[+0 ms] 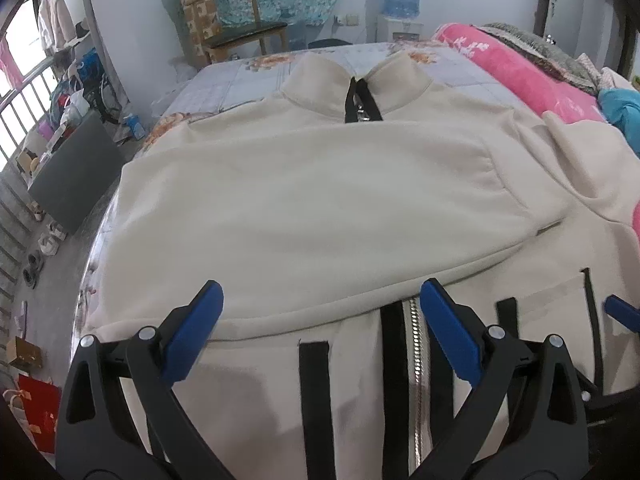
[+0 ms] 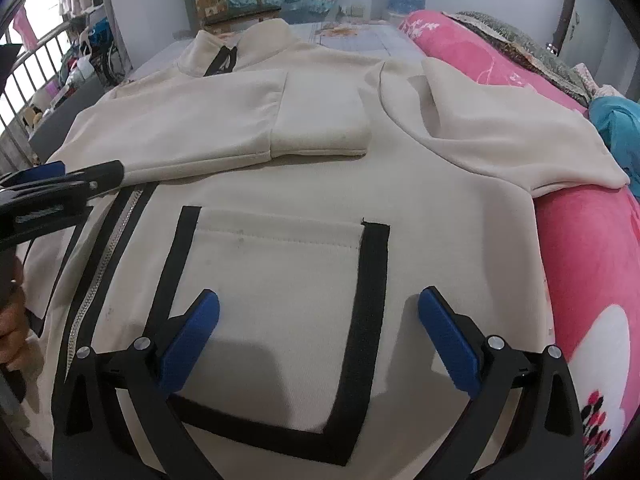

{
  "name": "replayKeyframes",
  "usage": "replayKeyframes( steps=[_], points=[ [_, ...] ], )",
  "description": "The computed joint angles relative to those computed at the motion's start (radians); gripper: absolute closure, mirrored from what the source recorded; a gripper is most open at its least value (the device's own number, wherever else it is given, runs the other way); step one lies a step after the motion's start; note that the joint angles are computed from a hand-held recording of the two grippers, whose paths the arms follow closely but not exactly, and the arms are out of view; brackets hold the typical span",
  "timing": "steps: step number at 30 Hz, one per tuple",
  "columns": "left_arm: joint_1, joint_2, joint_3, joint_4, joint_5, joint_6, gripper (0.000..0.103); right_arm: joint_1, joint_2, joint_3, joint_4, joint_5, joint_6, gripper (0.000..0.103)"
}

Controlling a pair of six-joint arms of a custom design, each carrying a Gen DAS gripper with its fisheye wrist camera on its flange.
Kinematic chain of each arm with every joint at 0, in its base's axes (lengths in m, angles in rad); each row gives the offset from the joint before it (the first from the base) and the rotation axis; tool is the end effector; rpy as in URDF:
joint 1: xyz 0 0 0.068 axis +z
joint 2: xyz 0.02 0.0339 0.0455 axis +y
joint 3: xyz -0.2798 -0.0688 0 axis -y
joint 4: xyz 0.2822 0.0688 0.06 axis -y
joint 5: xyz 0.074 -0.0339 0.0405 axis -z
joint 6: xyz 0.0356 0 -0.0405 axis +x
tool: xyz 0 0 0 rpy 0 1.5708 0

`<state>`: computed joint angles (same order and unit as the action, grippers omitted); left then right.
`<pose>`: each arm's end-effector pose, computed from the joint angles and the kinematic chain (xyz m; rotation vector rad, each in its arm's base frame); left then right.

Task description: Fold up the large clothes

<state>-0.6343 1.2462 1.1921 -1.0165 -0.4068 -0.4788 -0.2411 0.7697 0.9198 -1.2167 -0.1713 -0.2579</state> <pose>0.2234 -0.1469 0.3297 0.0630 2.5101 0.1008 0.1392 -0.0280 0.3142 -0.0797 2.6112 0.0512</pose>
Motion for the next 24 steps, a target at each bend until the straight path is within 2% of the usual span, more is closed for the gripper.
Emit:
replayKeyframes(
  steps=[6, 9, 10, 13, 15, 17, 20, 24],
  points=[
    [0.000, 0.008, -0.033, 0.022, -0.005, 0.004, 0.007, -0.005, 0.062, 0.044, -0.042, -0.005, -0.073, 0.006],
    [-0.004, 0.004, -0.047, 0.037, -0.009, 0.003, 0.007, -0.008, 0.105, 0.097, -0.074, 0.032, -0.108, 0.006],
    [-0.005, 0.002, -0.050, 0.040, -0.008, 0.003, 0.007, -0.035, 0.114, 0.119, -0.082, 0.009, -0.133, 0.006],
    [0.001, -0.002, -0.057, 0.048, 0.003, 0.002, 0.007, -0.219, 0.174, 0.230, -0.142, -0.152, -0.274, 0.006],
    [0.005, -0.013, -0.066, 0.053, 0.013, 0.002, 0.007, -0.397, 0.266, 0.344, -0.218, -0.285, -0.406, 0.006],
    [0.003, -0.020, -0.074, 0.058, 0.013, 0.004, 0.007, -0.523, 0.357, 0.444, -0.254, -0.346, -0.483, 0.006],
    [0.002, -0.020, -0.075, 0.059, 0.010, 0.005, 0.007, -0.662, 0.515, 0.595, -0.254, -0.360, -0.528, 0.006],
    [-0.004, -0.020, -0.075, 0.055, 0.002, 0.003, 0.007, -0.794, 0.761, 0.822, -0.282, -0.409, -0.490, 0.006]
  ],
)
